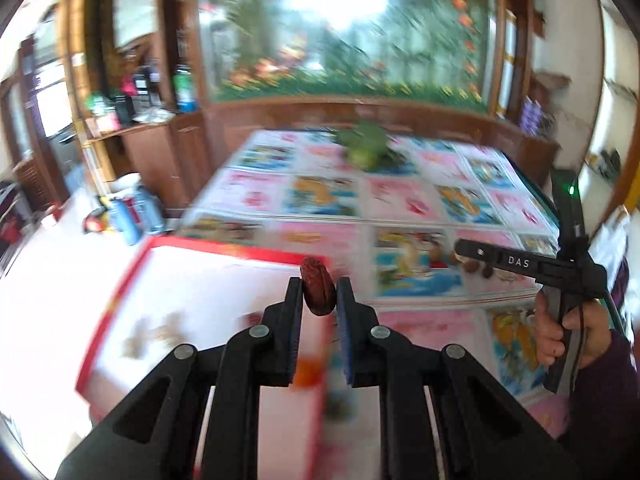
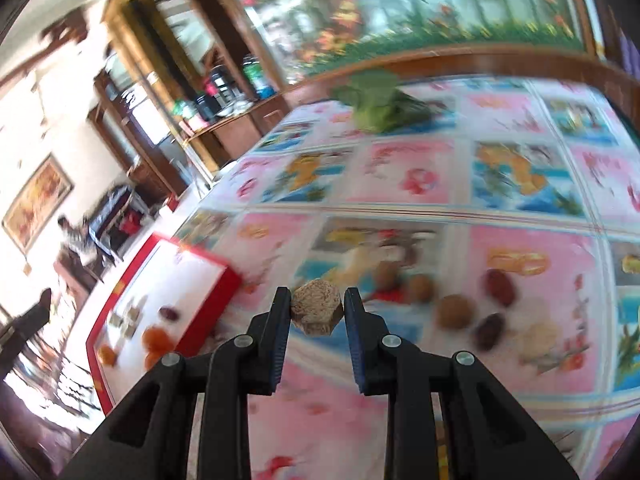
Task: Organize fruits
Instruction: 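Carry the red date and beige chunk into the white tray and release both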
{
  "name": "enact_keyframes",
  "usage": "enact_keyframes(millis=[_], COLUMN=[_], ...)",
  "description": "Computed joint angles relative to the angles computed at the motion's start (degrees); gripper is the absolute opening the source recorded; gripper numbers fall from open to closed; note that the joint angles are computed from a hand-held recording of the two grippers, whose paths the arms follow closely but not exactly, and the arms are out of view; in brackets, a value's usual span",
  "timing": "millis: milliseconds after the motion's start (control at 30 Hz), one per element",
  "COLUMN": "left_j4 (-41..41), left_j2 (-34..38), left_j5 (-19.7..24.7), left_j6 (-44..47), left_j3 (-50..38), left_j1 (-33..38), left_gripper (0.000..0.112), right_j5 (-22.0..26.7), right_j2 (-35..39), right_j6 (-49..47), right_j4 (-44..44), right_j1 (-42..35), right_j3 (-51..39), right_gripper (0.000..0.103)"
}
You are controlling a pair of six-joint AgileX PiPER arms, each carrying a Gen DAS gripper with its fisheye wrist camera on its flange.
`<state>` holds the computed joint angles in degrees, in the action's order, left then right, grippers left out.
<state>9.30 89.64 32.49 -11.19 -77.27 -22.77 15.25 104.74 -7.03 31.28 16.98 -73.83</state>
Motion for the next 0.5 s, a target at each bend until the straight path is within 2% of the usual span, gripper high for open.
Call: enact_keyframes(millis=[67, 100, 167, 233, 300, 400, 500], left_j4=[-0.8, -2.1, -5.8, -10.1, -14.2, -19.2, -21.1], left_j2=[-5.6, -7.0, -9.3, -10.0, -9.5, -8.3, -7.1], left_j5=[-1.0, -1.2, -2.0, -2.5, -3.3, -3.6, -5.1], left_j6=[2.3, 4.0, 8.4, 13.3, 17.6, 22.4, 24.5], left_j3=[6.2, 8.2, 12.5, 15.2, 17.4, 18.3, 18.4], left_j1=[4.5, 6.4, 10.9, 14.3, 16.8, 18.4, 18.9], left_gripper=[0.018, 0.018, 0.018, 0.018, 0.018, 0.018, 0.019], right_j5=[-0.8, -1.5, -2.4, -2.7, -1.4, 2.4, 5.3], right_j2=[0.5, 0.8, 2.1, 4.2, 6.7, 11.1, 14.4], right_j6=[-4.7, -4.8, -5.6, -11.1, -9.1, -1.2, 1.6], right_j4=[6.2, 6.5, 7.8, 13.8, 11.7, 3.3, 2.0], right_j1=[3.8, 5.5, 9.4, 12.7, 14.7, 16.9, 17.6], right_j3=[-0.4, -0.8, -2.7, -5.3, -9.1, -16.0, -20.5], right_gripper=[0.025, 0.025, 0.025, 0.025, 0.025, 0.025, 0.026])
